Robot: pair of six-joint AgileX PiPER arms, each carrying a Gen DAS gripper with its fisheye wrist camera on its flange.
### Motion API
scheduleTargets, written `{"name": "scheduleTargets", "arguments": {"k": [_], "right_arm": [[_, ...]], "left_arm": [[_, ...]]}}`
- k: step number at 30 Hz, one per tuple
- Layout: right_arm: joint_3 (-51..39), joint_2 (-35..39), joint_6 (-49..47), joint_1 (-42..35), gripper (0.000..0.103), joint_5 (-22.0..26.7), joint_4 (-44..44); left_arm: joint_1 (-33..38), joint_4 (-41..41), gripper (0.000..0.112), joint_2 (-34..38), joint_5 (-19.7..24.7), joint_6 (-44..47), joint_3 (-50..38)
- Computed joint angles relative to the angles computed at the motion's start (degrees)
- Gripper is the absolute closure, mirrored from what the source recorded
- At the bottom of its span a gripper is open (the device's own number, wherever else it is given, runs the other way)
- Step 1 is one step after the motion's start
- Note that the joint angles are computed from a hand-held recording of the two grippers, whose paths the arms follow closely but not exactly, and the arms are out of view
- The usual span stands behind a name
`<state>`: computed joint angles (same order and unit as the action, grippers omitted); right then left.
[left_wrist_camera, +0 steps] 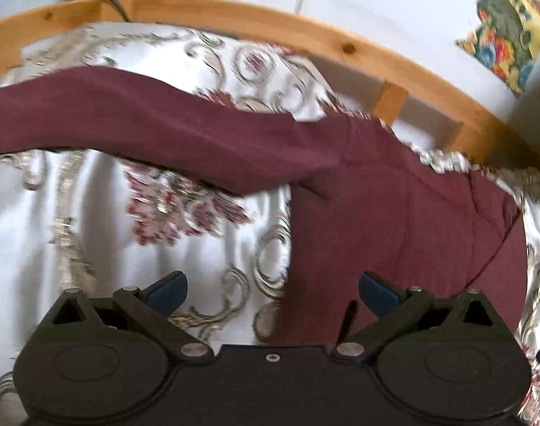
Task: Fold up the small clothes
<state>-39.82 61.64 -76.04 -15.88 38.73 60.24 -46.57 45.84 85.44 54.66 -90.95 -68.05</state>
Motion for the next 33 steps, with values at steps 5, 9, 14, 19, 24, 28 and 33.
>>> {"name": "scheduleTargets", "arguments": {"k": [5,9,14,19,24,28,33], "right_arm": [[-11.41,13.24,21.89,-1.23,0.034,3.27,-6.50],[-15.39,18.34,29.49,-5.25,0.035,5.00,-6.20],[-13.77,18.61,30.86,-9.58,0.032,4.30,-8.49],[-13.45,19.52,35.46,-10.83,0.031,2.76,-9.78],[-13.51,20.01,36.46,-10.16,0.028,1.97,-10.05],[-13.04,18.94,36.70,-9.92,0.025,2.23,-10.73],[-12.67,17.81,37.22,-11.57,0.018,2.48,-10.26]], "left_arm": [[3.99,-1.89,0.010,0.85,-11.62,0.03,2.06],[9.11,-12.49,0.010,3.32,-24.37,14.31,1.31],[8.87,-14.30,0.012,6.85,-26.28,22.03,0.02],[7.23,-11.53,0.032,9.58,-23.38,22.85,-0.62],[7.52,-8.50,0.052,7.58,-29.03,21.23,3.32],[8.60,-11.30,0.080,7.16,-32.52,23.71,4.50],[7.82,-3.29,0.112,6.11,-32.50,17.05,6.13]]}}
